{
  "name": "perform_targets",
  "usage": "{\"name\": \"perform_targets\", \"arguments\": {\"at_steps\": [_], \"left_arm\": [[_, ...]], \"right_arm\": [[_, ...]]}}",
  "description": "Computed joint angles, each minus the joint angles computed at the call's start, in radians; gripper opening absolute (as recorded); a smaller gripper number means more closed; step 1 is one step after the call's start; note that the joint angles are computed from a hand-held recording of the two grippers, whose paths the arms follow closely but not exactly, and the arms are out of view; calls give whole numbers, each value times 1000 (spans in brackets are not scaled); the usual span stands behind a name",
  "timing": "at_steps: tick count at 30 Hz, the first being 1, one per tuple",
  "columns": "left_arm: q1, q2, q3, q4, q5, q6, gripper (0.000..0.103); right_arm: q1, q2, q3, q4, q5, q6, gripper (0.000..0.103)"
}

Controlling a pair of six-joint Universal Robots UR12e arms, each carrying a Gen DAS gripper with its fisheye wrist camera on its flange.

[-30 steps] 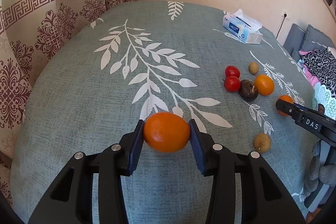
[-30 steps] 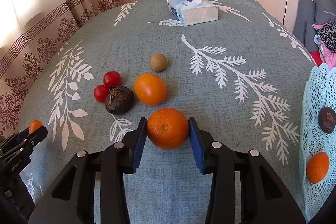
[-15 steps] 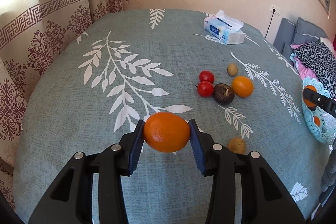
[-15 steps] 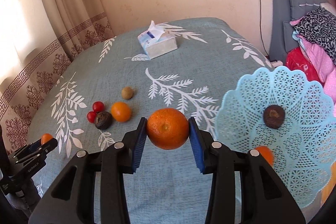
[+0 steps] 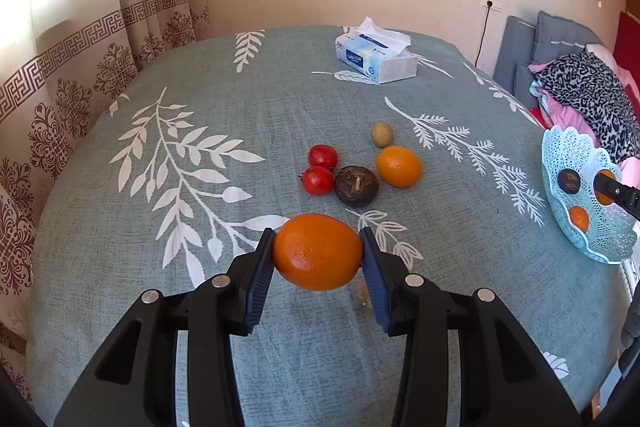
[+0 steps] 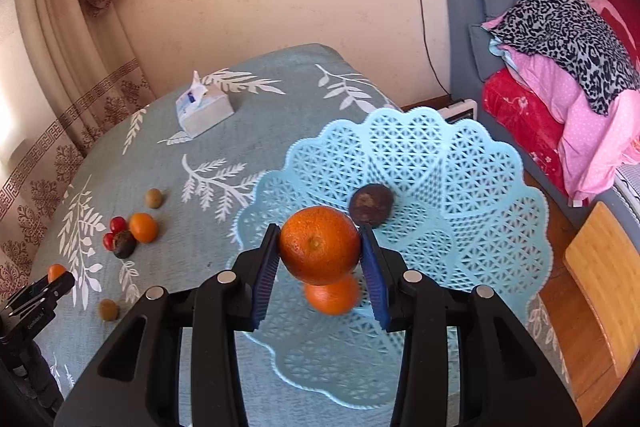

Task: Organize fruits
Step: 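Place the orange in the basket with the right gripper while the left carries its orange over, then lower the orange into the blue basket and open the left gripper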

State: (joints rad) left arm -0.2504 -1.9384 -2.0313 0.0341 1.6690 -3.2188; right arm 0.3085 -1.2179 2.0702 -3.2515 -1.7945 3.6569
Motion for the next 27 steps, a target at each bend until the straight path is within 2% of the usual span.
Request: {"name": "perform_targets", "arguments": {"at_steps": [12, 16, 24, 26, 27], "left_arm": [[-52, -22, 48, -21, -6, 50, 43], [-66, -27, 62, -24, -9, 64, 43], [-102, -43, 97, -23, -26, 105, 43], [-111, -48, 108, -22, -41, 118, 43], [-116, -52, 115, -25, -48, 122, 43]], "right_arm": [[-24, -23, 60, 8, -41, 24, 41], [-29, -31, 75, -20, -49, 34, 44], [-23, -40, 97, -98, -114, 41, 44], [-27, -43, 105, -118, -115, 54, 47], [-28, -44, 109, -128, -120, 60, 54]]}}
